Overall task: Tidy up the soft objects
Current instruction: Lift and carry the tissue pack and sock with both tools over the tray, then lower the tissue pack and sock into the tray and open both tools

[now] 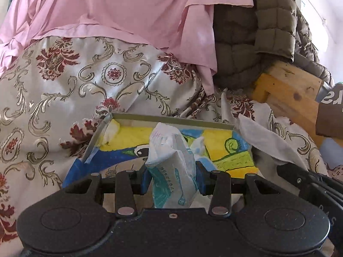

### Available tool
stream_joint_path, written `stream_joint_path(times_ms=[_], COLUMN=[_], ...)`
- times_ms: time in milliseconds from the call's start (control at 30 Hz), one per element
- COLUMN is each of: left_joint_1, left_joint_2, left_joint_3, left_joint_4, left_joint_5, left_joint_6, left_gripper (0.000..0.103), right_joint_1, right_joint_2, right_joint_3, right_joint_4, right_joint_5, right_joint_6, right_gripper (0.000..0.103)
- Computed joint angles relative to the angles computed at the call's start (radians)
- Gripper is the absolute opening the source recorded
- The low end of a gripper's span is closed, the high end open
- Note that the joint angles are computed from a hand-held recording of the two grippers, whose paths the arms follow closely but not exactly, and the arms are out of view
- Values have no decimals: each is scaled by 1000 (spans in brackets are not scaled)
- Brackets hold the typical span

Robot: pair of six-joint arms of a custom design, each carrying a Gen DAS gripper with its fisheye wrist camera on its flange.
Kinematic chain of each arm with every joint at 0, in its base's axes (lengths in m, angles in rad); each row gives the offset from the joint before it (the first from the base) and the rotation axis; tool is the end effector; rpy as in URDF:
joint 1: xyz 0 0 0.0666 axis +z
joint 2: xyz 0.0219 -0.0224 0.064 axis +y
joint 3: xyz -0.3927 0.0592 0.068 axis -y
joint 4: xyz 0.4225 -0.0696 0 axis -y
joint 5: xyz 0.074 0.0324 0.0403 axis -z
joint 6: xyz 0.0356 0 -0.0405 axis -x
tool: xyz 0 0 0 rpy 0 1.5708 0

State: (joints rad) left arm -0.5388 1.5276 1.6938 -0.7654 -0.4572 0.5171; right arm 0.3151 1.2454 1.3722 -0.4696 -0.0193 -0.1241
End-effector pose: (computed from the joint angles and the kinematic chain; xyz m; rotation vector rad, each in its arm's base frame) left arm 0.5031 -0.2829 0.5359 -0.2339 2.0913 -0.1358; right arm 0.4592 0.1500 0.5408 -0.1967 1.9160 0.3139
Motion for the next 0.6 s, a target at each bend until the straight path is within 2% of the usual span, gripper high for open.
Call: stream_joint_path(times_ms=[600], left_joint_1=[-8], left_joint_2=[19], left_joint_3=[20], left_joint_4=[-28], left_joint_5=[-22], left_joint_6=[1], left_gripper=[47], right_joint_1=[-11], right_joint_2=[17], right_joint_3=[21], right_joint_4=[-46], right_joint_5=[1], right_joint_6=[-23], right_gripper=[5])
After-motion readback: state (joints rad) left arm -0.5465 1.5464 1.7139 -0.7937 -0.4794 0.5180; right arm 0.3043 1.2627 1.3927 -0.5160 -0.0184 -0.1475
